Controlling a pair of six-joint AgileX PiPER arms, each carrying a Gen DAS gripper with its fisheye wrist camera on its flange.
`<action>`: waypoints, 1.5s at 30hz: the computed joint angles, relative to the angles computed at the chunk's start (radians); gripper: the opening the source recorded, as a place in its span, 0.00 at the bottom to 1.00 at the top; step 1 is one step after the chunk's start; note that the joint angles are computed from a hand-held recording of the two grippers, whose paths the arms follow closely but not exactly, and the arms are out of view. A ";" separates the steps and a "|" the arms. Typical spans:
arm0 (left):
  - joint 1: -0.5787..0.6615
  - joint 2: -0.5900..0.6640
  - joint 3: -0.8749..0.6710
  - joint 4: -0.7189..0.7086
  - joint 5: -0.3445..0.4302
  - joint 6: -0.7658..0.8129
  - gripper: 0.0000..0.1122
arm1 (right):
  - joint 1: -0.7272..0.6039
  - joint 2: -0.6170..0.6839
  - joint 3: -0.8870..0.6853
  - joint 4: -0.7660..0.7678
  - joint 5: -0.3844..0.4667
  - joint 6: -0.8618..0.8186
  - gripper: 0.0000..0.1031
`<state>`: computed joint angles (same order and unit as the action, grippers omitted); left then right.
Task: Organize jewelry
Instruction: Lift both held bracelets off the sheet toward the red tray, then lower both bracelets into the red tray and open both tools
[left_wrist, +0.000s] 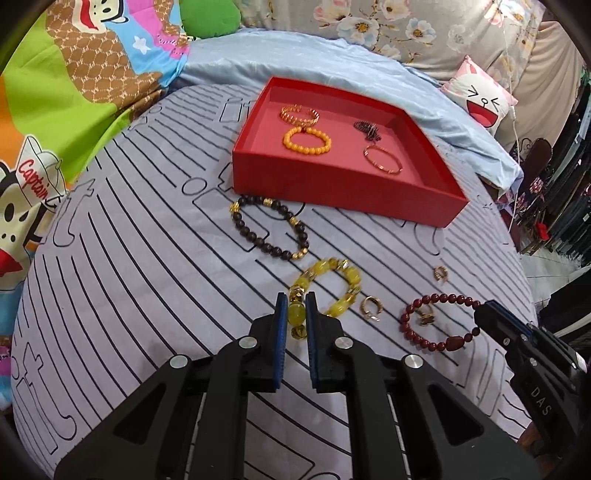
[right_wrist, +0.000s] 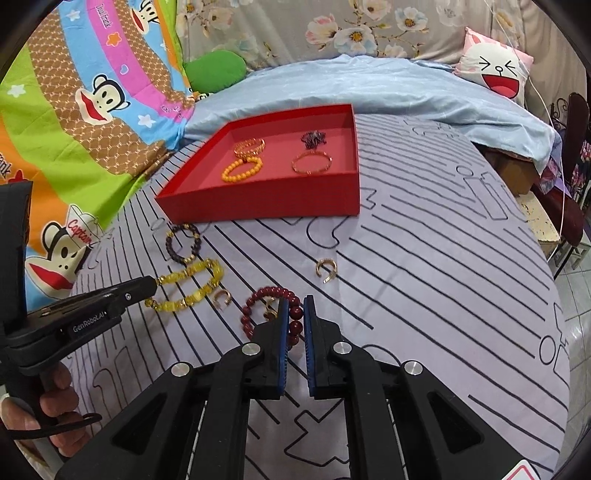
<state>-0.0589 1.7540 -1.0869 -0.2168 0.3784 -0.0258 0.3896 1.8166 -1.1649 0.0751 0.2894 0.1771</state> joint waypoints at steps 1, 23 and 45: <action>-0.001 -0.010 -0.001 -0.008 0.007 0.007 0.08 | 0.000 -0.006 -0.003 0.005 0.001 -0.005 0.07; -0.007 -0.029 -0.276 -0.075 0.158 0.109 0.08 | -0.020 0.036 -0.253 -0.038 0.061 -0.010 0.07; 0.097 0.525 -1.043 -0.309 0.494 0.159 0.06 | -0.089 0.616 -1.125 0.168 0.476 -0.089 0.07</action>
<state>0.0384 2.2786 -2.1300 -0.5254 0.8719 0.1328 0.3003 2.4329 -2.2903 0.2430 0.7654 0.0885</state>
